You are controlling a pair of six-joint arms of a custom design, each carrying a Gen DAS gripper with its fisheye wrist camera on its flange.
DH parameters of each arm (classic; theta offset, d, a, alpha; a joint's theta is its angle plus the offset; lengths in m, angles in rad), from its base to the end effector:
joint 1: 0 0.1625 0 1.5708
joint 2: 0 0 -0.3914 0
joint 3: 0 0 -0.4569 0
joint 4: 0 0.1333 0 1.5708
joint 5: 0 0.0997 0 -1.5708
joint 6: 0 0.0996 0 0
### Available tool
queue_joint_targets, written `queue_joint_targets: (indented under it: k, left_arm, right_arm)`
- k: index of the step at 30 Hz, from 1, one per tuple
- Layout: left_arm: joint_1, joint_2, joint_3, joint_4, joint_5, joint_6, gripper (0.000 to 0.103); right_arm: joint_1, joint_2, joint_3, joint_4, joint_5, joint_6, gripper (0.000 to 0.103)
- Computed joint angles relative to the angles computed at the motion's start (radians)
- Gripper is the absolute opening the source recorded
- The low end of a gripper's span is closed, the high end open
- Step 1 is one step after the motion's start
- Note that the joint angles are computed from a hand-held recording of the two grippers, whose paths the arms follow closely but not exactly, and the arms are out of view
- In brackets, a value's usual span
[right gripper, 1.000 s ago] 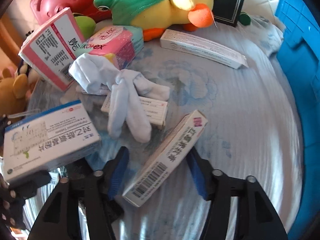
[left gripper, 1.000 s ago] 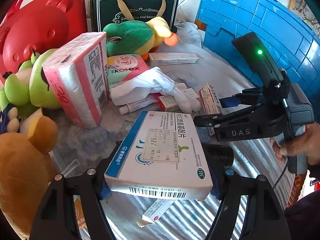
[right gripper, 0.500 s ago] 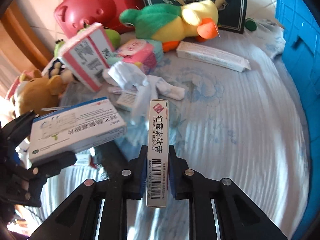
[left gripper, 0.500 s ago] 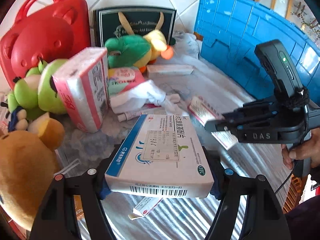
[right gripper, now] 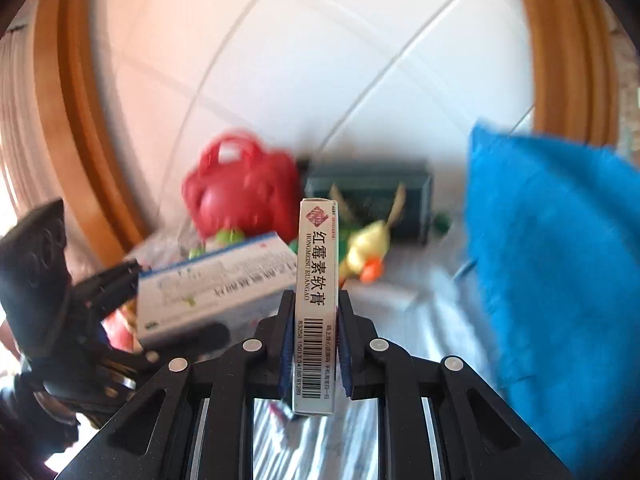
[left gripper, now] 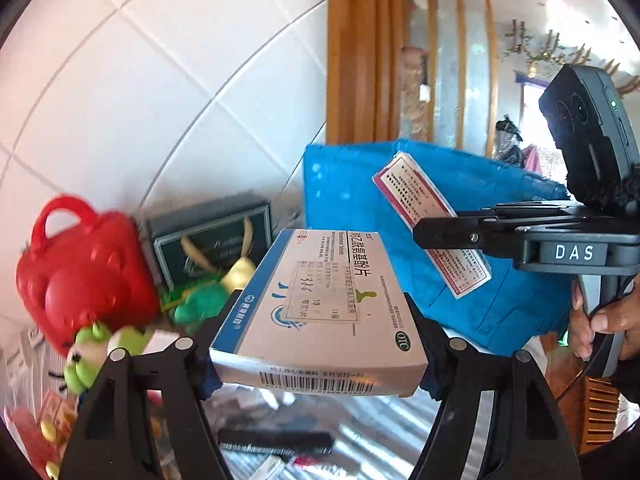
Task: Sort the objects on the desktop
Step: 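Carry both boxes over the blue crate and open both tools to drop them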
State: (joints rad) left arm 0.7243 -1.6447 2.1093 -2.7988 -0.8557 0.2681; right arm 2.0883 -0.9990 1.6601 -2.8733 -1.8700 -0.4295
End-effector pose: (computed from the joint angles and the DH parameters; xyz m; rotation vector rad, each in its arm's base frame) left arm -0.2456 -0.4824 0.3627 0.9699 2.2410 -1.1863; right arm 0.4412 -0.5650 0.1945 1.1234 -2.4922 0.9241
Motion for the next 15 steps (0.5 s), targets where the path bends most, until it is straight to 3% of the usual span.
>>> queue_joint_targets:
  k: [3,9,13,15]
  left_arm:
    - [-0.046,0.099,-0.087,-0.063,-0.075,0.070,0.072]
    - [-0.084,0.358,-0.297,-0.122,-0.212,0.151,0.072]
    - [-0.092,0.533,-0.467,-0.082,-0.251,0.168,0.073]
    - [-0.101,0.621,-0.562,-0.051,-0.222,0.169,0.074]
  right_arm:
    - [0.014,-0.098,0.040,-0.112,-0.029,-0.023,0.019]
    - [-0.008,-0.262,0.084,-0.214,-0.154,-0.041,0.019]
    - [-0.051,-0.315,0.062,-0.223,-0.205,-0.026,0.020]
    - [-0.068,-0.309,0.025,-0.232,-0.257,-0.035,0.026]
